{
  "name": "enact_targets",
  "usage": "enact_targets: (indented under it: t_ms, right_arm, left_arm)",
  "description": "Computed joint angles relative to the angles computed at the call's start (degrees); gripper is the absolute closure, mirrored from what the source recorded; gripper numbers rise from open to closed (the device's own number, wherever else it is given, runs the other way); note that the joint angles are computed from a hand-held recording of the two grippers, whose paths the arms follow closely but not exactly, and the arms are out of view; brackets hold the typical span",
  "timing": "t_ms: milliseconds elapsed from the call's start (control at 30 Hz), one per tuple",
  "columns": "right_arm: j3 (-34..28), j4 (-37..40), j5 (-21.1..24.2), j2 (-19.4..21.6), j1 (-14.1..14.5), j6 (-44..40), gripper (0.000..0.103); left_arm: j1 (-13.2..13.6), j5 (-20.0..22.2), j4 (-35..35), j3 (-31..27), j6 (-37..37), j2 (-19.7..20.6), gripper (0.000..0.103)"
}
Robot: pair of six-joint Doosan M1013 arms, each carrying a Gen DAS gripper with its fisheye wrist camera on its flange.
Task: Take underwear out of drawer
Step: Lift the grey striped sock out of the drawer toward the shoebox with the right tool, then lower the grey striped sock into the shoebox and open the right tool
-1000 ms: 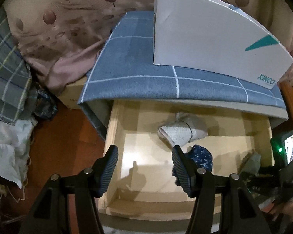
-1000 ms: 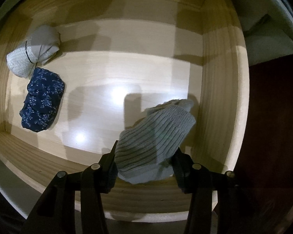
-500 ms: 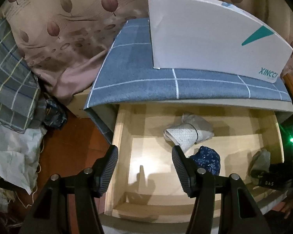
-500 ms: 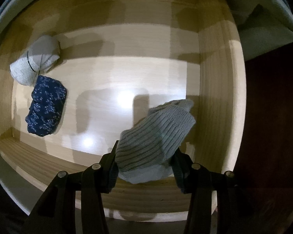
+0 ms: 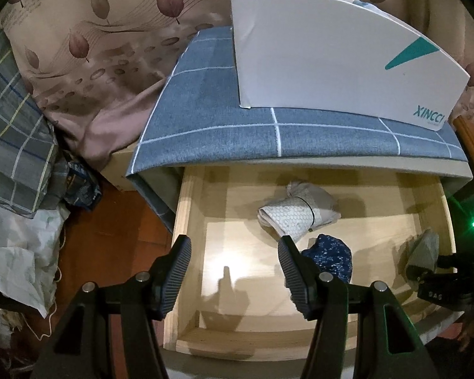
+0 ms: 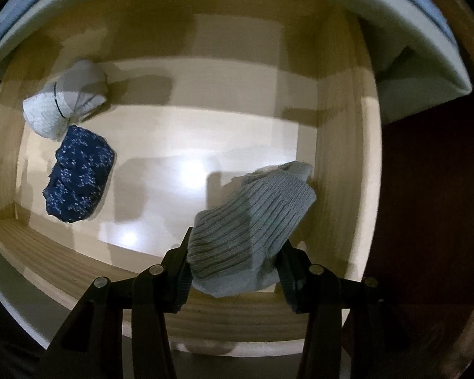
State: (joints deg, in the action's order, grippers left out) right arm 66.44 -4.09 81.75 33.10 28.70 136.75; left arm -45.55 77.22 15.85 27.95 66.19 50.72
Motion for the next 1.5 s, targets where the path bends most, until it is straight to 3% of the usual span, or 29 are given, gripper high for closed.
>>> enact_targets:
  t_ms: [467, 967, 1500]
  right_arm:
    - [-2.73, -8.94, -2.18, -1.2, 3.19, 2.91, 0.06]
    - [-0.68, -9.1, -7.72, -6.61, 3.38, 2.8, 0.06]
    - [-12.13, -17.28, -6.78, -5.35, 2.58, 0.54, 0.06]
  left_arm:
    - [0.05, -0.48, -0.52, 0.79, 0.94, -0.33, 0.044]
    - [0.02, -0.25, 0.28, 1.17, 0.27, -0.58, 0.044]
    - [0.14, -0.86, 0.71, 2.62, -1.23, -1.53, 0.044]
